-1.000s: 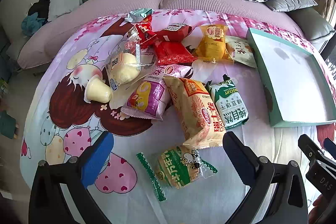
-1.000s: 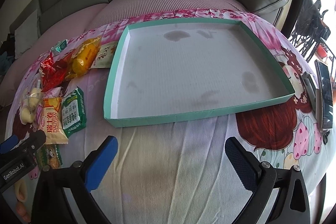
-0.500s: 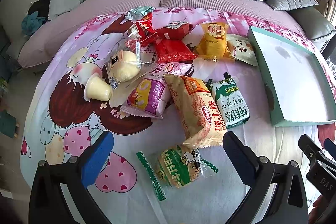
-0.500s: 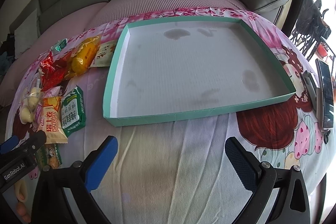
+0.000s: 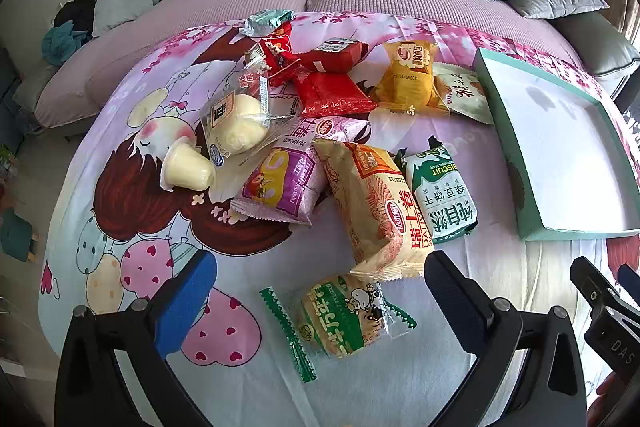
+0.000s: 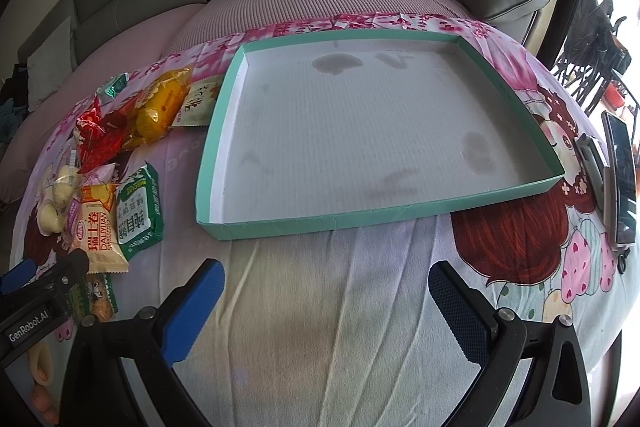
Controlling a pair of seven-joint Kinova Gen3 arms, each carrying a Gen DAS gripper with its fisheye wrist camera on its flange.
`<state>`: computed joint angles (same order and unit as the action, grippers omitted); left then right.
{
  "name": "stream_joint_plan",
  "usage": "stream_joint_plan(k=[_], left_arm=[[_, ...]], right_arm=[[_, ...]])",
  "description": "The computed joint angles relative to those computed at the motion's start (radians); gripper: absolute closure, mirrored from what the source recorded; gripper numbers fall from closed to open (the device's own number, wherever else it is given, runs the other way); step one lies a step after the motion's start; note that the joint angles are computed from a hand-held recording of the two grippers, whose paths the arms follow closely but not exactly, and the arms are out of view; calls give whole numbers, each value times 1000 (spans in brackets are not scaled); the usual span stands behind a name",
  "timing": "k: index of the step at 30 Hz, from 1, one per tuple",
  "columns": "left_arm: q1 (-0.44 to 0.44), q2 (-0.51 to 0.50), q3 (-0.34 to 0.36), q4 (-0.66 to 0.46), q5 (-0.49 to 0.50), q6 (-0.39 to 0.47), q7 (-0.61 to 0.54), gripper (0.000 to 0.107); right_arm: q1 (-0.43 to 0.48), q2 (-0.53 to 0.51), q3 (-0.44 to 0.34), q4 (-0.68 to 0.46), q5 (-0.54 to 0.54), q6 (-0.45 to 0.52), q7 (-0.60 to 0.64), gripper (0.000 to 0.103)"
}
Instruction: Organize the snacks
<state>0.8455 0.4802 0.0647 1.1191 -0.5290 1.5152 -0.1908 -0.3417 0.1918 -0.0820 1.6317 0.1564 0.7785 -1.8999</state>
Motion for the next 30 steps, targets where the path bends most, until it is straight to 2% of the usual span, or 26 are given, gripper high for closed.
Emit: stream_joint_plan(k=[13, 18, 23, 26, 30], left_arm=[[-9, -14, 4, 21, 11, -16, 15, 5], [-31, -66, 10, 79, 31, -75, 61, 5], [-98, -156, 37, 201, 104, -204, 115, 5], [-117, -190, 54, 243, 118, -206, 150, 5], [-149, -216, 75, 286, 157, -216, 179, 5]], right_arm=[[0, 6, 0, -4, -1, 3, -2, 0], [-2, 2, -2, -15, -8, 9, -1, 0], [20, -2, -19, -49, -85, 34, 54, 0], [30, 1, -30, -73, -144, 53, 94, 0], [35, 34, -44, -130, -228, 127, 138, 0]])
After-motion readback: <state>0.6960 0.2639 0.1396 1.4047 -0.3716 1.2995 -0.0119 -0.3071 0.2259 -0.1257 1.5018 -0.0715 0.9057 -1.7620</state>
